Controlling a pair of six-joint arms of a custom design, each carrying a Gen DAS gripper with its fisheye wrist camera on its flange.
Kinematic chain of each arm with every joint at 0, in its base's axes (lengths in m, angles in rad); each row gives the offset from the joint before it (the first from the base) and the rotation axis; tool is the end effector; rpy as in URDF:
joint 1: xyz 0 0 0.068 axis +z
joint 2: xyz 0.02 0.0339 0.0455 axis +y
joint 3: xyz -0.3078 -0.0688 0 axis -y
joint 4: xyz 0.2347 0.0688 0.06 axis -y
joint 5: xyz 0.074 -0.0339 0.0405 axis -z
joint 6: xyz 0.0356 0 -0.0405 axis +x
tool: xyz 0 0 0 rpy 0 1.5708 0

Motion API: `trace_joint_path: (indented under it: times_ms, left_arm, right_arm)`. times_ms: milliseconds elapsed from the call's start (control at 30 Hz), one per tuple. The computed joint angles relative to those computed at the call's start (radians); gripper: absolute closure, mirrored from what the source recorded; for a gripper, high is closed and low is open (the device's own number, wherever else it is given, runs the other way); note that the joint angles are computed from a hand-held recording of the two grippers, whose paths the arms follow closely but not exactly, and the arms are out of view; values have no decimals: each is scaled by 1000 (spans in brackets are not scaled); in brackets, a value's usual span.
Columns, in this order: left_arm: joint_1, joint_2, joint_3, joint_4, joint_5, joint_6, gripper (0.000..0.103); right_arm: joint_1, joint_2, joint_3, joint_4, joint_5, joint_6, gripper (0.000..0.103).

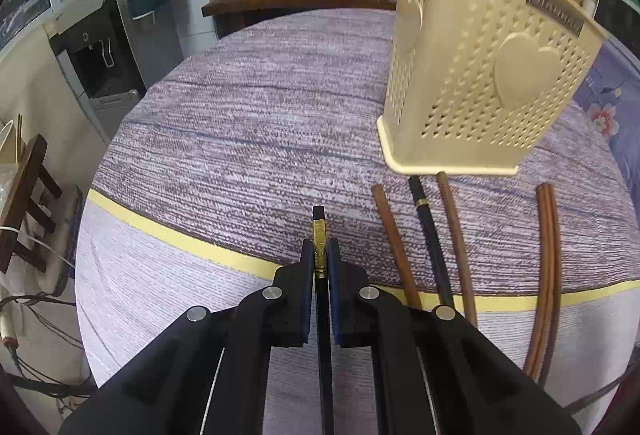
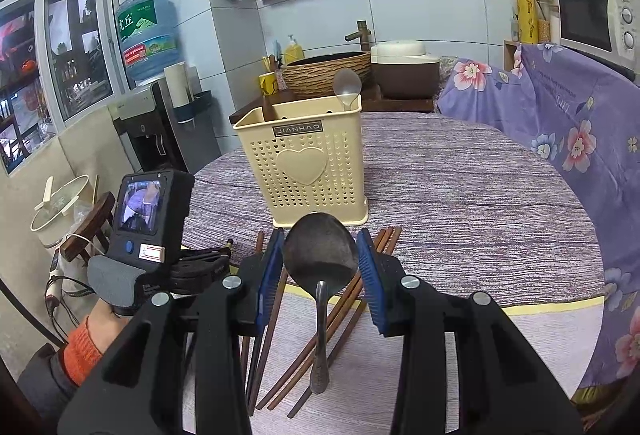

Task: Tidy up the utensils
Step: 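Carry the chopstick and spoon over the holder and drop them in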

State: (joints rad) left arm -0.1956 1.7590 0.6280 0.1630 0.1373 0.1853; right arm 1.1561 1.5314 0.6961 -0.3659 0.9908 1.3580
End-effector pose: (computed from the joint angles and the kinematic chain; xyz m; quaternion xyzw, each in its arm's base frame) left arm 0.2872 -0.0619 0.1390 0.2003 0.9316 -0.0670 0.2958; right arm 0.1254 0.2110 0.2001 0.1741 0.8516 0.0095 0.4944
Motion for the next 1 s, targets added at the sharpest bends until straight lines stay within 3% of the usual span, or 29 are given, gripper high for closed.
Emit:
trace_joint_path:
  times_ms: [367,500,600,1000]
  left_arm:
    - [206,-339,32,-238,368,140,95]
    - [280,-414,80,-310,473,168,95]
    - [309,-431,109,-344,523,169,95]
    - [311,-396,148,-351,576,156,95]
  right_arm:
    - [-25,-91,-64,128,-27,-115,65]
    - [-34,-112,-52,120,-16,-144,65]
    - [-36,-118,-37,115,-9,-162,65]
    - [-77,-127,-4,133,-28,-262,65]
